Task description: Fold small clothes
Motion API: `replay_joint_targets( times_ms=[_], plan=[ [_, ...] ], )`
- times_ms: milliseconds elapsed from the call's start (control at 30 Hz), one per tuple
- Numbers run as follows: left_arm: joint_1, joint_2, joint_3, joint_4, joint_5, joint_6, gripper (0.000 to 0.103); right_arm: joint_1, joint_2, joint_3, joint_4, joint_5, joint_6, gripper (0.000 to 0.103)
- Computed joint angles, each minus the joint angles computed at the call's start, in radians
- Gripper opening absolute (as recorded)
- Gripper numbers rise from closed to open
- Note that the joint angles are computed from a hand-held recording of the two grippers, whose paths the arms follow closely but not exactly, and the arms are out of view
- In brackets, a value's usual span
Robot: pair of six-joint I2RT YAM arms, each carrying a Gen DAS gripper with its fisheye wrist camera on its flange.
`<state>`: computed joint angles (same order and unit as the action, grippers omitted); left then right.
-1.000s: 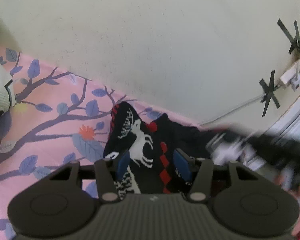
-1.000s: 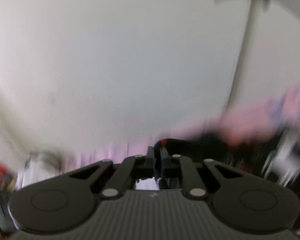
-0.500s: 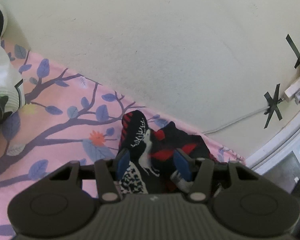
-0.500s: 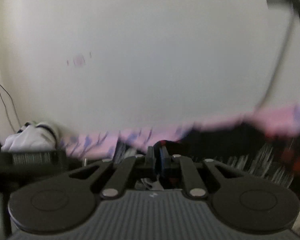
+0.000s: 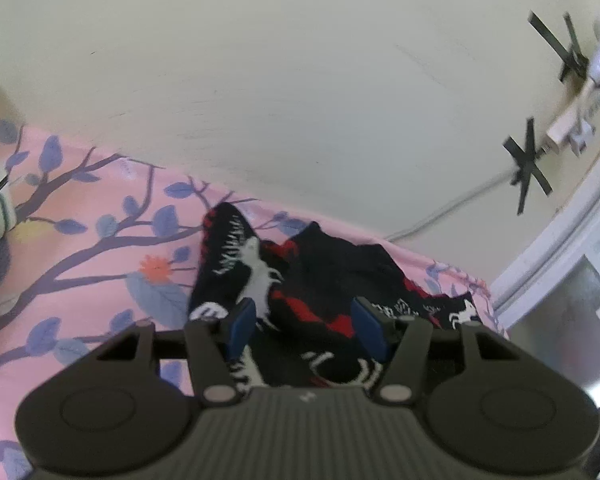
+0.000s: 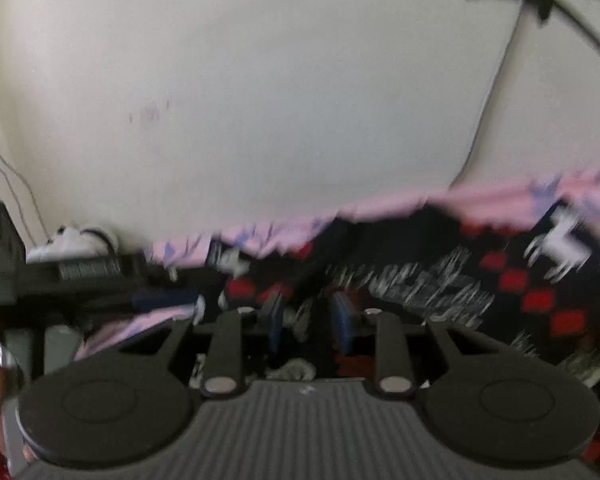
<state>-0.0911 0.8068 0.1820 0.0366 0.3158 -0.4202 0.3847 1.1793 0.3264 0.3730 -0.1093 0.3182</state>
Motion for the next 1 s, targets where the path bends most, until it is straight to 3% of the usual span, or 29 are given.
replay_joint_targets(
  times_ms=[200,300,367,400,467,633,767,867,933,1000],
  plan=[
    [-0.081,0.014,-0.003,0.008,-0.097,0.018,0.054,0.013,0.089,0.07,0.052,-0.055,0.003,0.019],
    [-0.023,0.045,-0.001,0.025,-0.055,0.019,0.051,0.049,0.214,0.133,0.046,-0.079,0.011,0.017],
    [0.017,0.1,0.007,0.049,-0.021,0.031,0.052,0.062,0.325,0.208,-0.028,-0.093,0.012,0.017],
    [0.026,0.137,0.012,0.064,-0.008,0.035,0.052,0.075,0.347,0.191,0.036,-0.058,0.007,0.017],
    [0.02,0.174,0.01,0.097,-0.017,0.042,0.052,0.093,0.344,0.209,0.0,-0.029,-0.018,0.017],
    [-0.042,0.153,0.007,0.087,-0.096,0.07,0.053,0.035,0.197,0.15,-0.083,-0.085,-0.003,0.021],
    [-0.026,0.1,-0.003,0.073,-0.044,0.071,0.054,-0.071,-0.11,-0.004,-0.173,-0.078,-0.057,0.023],
    [-0.058,0.109,0.003,0.065,-0.078,0.08,0.055,-0.216,-0.308,-0.061,-0.306,-0.092,-0.141,0.025],
    [-0.071,0.179,0.019,0.076,-0.096,0.084,0.054,-0.345,-0.337,-0.061,-0.361,-0.132,-0.18,0.028],
    [-0.098,0.19,0.016,0.09,-0.125,0.101,0.054,-0.465,-0.265,-0.05,-0.348,-0.151,-0.202,0.03]
  ],
)
